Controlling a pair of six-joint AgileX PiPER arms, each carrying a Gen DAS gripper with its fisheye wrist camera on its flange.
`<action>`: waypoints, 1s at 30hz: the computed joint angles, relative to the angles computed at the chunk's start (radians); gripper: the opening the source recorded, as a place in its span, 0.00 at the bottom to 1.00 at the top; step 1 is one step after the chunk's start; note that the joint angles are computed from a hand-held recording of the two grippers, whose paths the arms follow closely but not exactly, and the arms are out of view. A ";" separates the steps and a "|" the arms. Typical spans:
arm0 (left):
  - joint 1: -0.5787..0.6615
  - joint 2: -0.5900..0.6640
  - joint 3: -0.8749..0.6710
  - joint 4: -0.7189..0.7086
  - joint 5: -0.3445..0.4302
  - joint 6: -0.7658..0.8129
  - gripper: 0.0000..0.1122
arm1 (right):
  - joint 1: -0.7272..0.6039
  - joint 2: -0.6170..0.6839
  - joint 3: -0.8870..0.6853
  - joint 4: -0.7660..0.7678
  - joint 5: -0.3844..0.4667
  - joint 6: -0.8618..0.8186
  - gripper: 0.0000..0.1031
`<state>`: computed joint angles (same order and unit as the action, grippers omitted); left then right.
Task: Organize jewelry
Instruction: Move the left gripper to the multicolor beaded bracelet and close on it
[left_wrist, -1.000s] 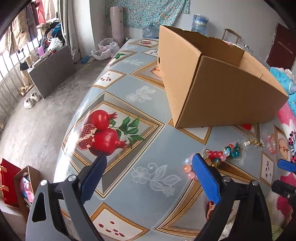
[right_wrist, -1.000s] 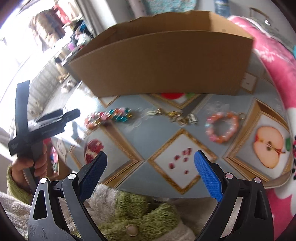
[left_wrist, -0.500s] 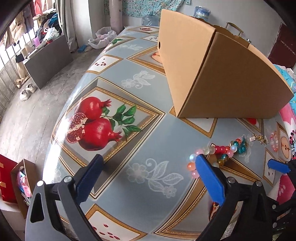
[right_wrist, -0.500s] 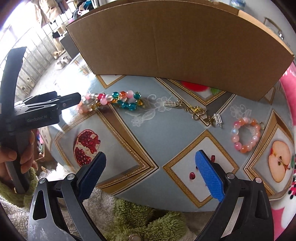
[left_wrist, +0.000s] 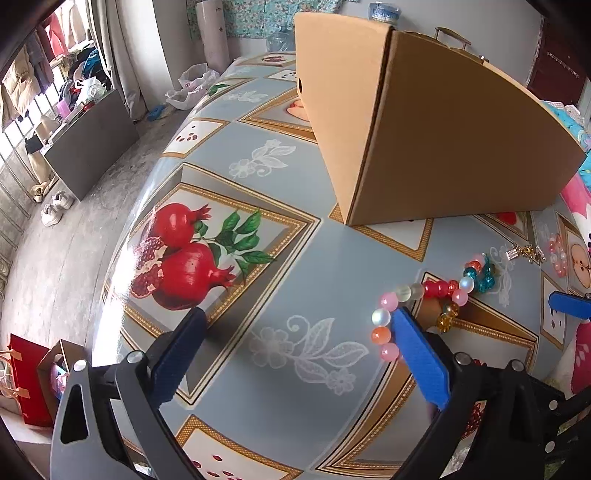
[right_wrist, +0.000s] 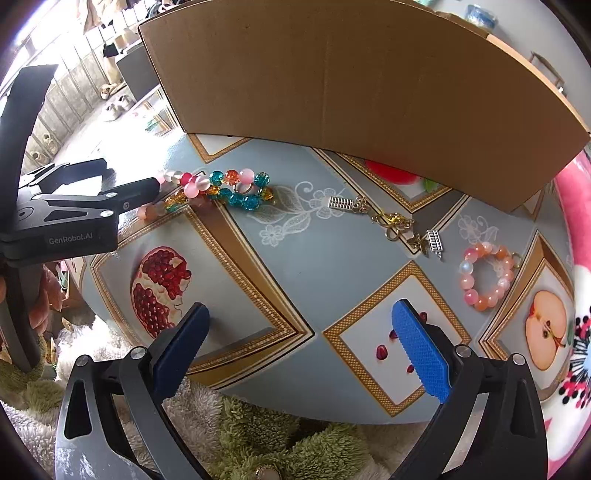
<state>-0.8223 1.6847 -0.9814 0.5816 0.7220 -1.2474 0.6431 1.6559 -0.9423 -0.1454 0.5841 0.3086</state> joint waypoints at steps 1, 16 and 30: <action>0.005 0.002 -0.004 -0.008 0.000 0.010 0.87 | 0.000 0.001 -0.002 0.002 0.000 -0.002 0.92; -0.019 -0.009 0.043 0.073 -0.031 -0.084 0.88 | -0.030 -0.039 0.033 0.029 0.000 -0.069 0.92; -0.034 -0.025 0.076 0.138 -0.050 -0.136 0.88 | -0.226 -0.123 0.030 0.494 -0.005 -0.439 0.92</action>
